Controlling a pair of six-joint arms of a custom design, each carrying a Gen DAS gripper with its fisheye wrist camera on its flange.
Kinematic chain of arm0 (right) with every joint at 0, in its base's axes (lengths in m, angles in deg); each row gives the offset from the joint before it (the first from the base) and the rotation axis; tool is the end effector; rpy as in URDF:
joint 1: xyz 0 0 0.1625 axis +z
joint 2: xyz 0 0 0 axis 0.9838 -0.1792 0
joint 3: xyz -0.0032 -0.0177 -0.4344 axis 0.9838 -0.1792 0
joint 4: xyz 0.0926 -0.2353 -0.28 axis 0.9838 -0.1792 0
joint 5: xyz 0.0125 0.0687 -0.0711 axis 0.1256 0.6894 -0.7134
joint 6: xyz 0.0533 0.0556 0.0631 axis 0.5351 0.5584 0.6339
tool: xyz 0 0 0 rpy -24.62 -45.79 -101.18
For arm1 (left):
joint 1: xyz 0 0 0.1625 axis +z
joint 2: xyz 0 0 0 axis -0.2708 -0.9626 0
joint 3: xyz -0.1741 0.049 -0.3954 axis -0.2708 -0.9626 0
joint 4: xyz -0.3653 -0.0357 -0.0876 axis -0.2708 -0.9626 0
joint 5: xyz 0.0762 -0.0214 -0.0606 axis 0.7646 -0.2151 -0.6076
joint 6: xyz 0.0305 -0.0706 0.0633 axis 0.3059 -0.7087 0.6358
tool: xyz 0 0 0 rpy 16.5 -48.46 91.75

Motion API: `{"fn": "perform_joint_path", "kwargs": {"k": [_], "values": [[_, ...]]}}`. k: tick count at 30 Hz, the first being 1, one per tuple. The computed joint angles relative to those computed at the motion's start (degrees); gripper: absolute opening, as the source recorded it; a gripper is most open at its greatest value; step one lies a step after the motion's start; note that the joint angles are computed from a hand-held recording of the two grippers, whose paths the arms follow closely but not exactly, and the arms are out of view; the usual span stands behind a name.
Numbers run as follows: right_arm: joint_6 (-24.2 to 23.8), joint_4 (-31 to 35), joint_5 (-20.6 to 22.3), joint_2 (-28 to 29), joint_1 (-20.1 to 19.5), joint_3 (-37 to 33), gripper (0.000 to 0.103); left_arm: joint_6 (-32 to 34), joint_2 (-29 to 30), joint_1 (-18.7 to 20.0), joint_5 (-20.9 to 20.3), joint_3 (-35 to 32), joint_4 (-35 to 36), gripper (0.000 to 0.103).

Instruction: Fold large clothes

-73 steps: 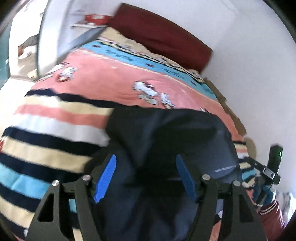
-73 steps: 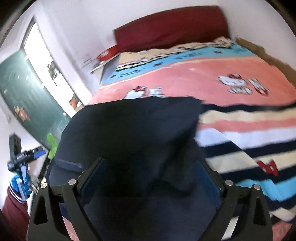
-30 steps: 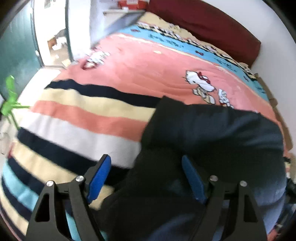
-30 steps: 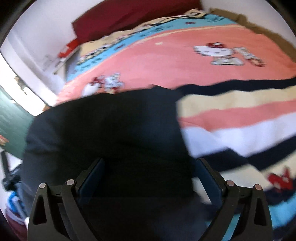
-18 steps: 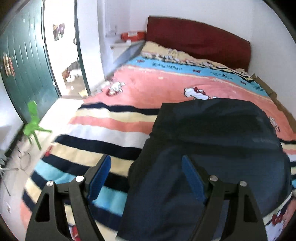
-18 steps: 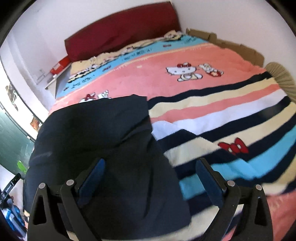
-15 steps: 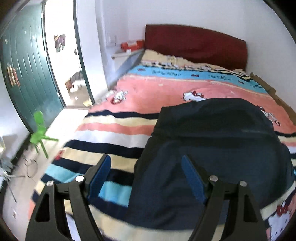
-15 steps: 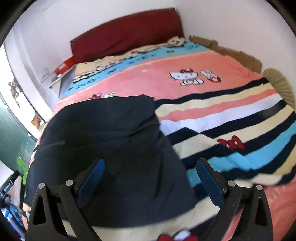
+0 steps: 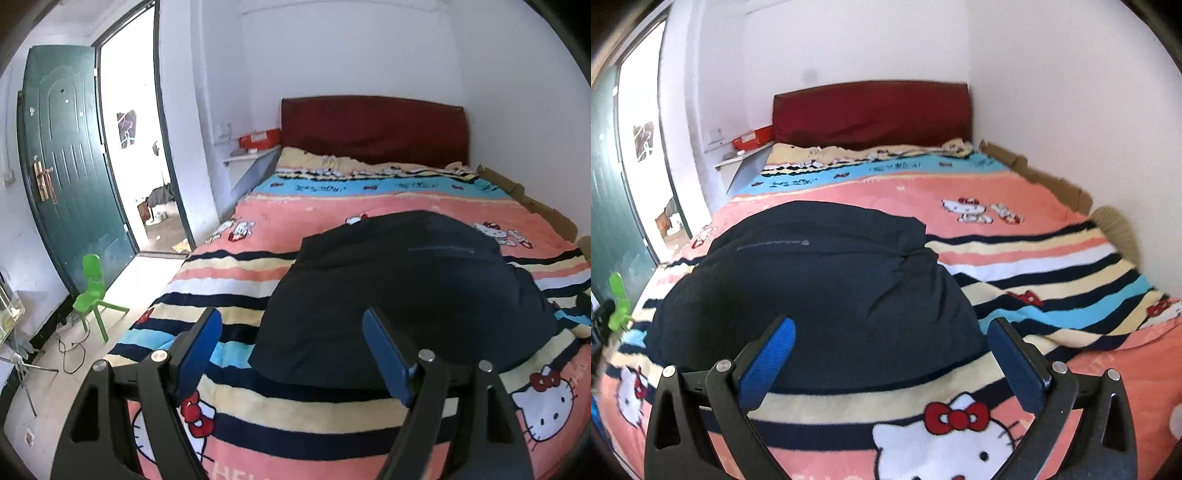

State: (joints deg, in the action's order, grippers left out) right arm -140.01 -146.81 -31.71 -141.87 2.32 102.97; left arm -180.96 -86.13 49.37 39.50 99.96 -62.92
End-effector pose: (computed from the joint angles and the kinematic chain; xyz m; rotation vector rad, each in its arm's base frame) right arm 0.0183 -0.7465 0.4481 0.8275 -2.3006 0.9536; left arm -0.4454 -0.5729 0.0513 -0.1052 1.7000 -1.2477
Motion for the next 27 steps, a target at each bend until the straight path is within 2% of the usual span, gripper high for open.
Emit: {"fn": "perform_joint_path", "kwargs": {"k": [7,14,16,23,27], "values": [[-1.8,-5.4,2.3,-4.1,-1.2,6.1,0.102,-10.4,7.4,-1.9,-0.9,-12.6,17.9,0.078],[-3.1,-8.9,2.8,-6.2,-2.0,9.7,0.102,-13.9,11.4,-2.8,-0.8,-18.4,24.3,0.078],[-3.6,-10.1,2.9,-6.8,-2.1,10.9,0.102,-12.9,11.7,-2.9,-0.6,-18.4,23.4,0.078],[-6.4,-14.9,3.9,-8.2,-2.5,15.7,0.102,-3.4,9.7,-2.9,0.2,-12.2,10.9,0.078],[-7.7,-16.2,4.9,-8.7,-2.8,17.5,0.102,-0.9,9.0,-2.9,0.4,-9.8,6.6,0.078]]}}
